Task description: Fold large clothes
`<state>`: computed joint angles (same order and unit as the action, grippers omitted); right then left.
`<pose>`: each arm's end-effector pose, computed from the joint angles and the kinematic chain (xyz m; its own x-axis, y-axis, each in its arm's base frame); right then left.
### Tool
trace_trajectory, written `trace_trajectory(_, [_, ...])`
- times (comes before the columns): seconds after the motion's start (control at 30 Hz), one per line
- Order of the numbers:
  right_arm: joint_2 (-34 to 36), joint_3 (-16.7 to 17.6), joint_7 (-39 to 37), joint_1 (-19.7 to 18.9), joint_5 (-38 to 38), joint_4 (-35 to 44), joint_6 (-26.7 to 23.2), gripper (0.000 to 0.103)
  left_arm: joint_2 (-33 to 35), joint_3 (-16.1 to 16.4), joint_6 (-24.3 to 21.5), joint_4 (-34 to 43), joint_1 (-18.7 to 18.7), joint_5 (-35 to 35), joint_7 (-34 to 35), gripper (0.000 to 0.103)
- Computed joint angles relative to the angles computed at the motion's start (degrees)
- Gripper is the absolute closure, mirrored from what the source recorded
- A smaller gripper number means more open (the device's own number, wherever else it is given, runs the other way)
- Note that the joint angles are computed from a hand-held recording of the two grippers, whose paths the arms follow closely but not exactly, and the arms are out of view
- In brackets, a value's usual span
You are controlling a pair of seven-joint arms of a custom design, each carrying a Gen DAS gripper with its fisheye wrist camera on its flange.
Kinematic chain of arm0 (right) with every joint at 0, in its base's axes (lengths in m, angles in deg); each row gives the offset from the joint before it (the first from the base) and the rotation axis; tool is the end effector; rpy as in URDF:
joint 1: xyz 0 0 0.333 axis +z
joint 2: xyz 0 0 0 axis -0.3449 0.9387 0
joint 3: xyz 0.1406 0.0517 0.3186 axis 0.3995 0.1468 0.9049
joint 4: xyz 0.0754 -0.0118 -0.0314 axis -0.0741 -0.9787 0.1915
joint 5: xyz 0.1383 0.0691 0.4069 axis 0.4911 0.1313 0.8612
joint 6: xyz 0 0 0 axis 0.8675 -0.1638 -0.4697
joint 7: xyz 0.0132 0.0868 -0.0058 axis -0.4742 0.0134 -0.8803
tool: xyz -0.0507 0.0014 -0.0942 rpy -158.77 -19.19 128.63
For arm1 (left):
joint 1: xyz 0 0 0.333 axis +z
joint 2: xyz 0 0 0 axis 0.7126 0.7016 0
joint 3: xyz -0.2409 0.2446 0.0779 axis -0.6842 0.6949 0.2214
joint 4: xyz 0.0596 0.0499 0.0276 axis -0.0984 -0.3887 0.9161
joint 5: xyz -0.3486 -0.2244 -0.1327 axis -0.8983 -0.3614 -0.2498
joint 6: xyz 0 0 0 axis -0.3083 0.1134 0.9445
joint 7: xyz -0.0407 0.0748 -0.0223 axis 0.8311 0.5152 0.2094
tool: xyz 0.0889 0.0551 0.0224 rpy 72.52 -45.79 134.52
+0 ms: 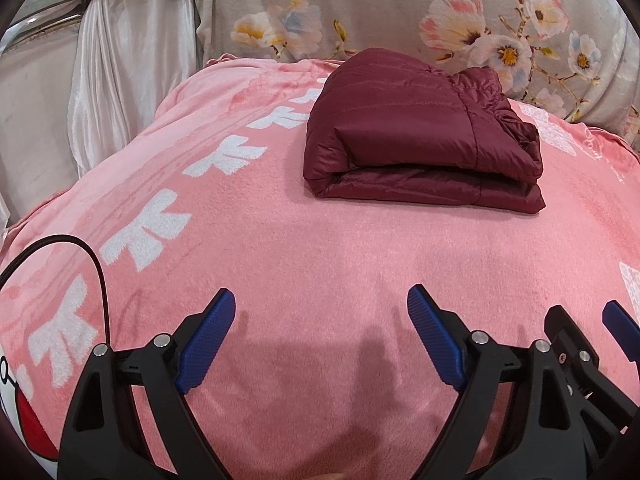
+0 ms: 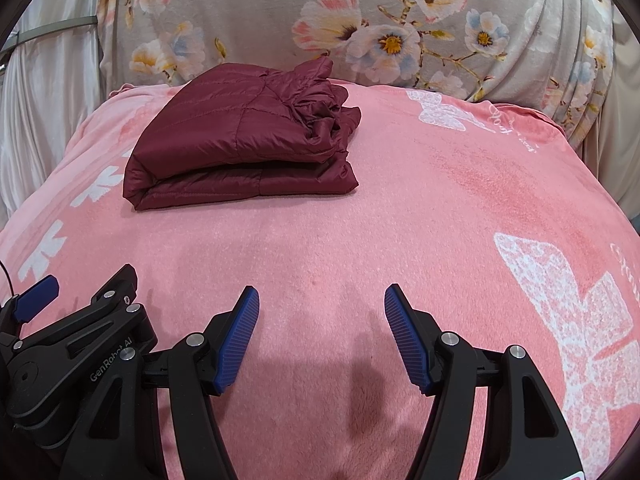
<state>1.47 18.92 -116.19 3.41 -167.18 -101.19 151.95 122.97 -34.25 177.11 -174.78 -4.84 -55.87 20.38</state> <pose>0.6573 0.2412 0.2918 -0.2480 -0.9687 -0.0121 -0.6565 0.1772 -0.7332 0.7127 -0.2295 0.2670 0.0070 -0.9985 -0.0543 -0.6346 0.0376 -0.7720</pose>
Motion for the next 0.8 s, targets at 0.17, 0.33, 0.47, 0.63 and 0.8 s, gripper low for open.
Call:
trace_trajectory(0.17, [0.0, 0.0, -0.2, 0.1, 0.2, 0.0, -0.1, 0.038, 0.0, 0.0, 0.0, -0.1, 0.1, 0.1, 0.0, 0.018])
trace_trajectory(0.33, [0.0, 0.0, -0.2, 0.1, 0.2, 0.0, -0.1, 0.038, 0.0, 0.1, -0.1, 0.0, -0.1, 0.2, -0.2, 0.019])
trace_trajectory(0.47, [0.0, 0.0, -0.2, 0.1, 0.2, 0.0, -0.1, 0.038, 0.0, -0.1, -0.1, 0.0, 0.1, 0.3, -0.1, 0.019])
trace_trajectory(0.63, [-0.1, -0.2, 0.1, 0.1, -0.2, -0.1, -0.1, 0.039, 0.1, -0.1, 0.1, 0.1, 0.1, 0.3, 0.1, 0.019])
trace_trajectory(0.8, [-0.4, 0.0, -0.2, 0.0, -0.2, -0.4, -0.4, 0.039, 0.1, -0.2, 0.7, 0.0, 0.1, -0.2, 0.8, 0.021])
